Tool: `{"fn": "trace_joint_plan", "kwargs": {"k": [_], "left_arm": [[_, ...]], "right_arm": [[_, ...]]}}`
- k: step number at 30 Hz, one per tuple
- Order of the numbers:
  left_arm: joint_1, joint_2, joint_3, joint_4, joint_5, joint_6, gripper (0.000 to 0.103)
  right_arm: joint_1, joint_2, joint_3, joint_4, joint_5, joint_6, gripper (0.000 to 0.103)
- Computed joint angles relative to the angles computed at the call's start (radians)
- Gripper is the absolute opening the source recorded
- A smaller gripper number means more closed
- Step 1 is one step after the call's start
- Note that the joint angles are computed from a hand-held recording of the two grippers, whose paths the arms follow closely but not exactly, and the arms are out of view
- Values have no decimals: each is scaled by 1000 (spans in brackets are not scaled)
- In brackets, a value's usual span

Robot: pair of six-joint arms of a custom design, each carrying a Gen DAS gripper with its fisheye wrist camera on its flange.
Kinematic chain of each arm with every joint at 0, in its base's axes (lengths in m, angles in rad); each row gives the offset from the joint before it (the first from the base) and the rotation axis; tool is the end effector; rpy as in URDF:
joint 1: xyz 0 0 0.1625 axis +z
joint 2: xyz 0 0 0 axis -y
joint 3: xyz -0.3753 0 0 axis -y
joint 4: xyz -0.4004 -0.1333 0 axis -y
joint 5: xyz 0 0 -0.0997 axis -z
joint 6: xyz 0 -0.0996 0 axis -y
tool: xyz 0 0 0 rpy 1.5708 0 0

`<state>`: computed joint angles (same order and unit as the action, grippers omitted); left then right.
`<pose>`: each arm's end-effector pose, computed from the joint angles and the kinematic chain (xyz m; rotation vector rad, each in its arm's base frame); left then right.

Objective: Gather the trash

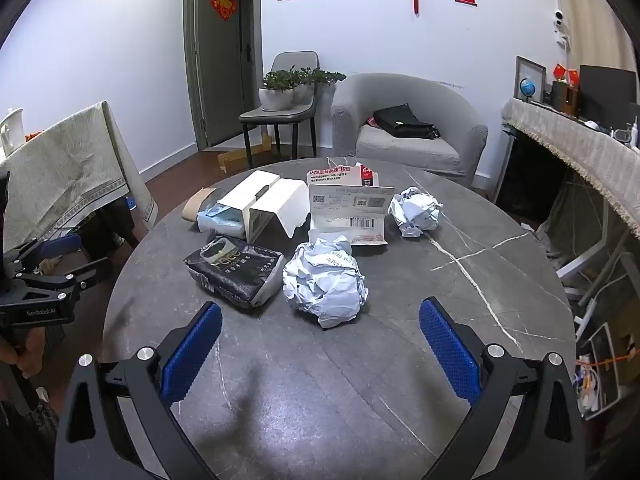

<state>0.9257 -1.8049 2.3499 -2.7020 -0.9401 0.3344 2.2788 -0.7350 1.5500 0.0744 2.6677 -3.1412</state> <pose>-0.0768 -0.4214 0.3081 0.9500 2.3005 -0.8636 0.3618 -0.3540 0.0247 0.2968 -2.0985 1.1277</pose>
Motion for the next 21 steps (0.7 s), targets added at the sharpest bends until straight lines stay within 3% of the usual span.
{"fn": "trace_joint_plan", "kwargs": {"k": [10, 21], "left_arm": [[20, 5, -36, 37, -16, 4, 99], [-3, -1, -3, 1, 5, 3, 99]], "right_arm": [[0, 1, -14, 13, 1, 3, 100], [0, 2, -4, -6, -2, -8, 100]]}}
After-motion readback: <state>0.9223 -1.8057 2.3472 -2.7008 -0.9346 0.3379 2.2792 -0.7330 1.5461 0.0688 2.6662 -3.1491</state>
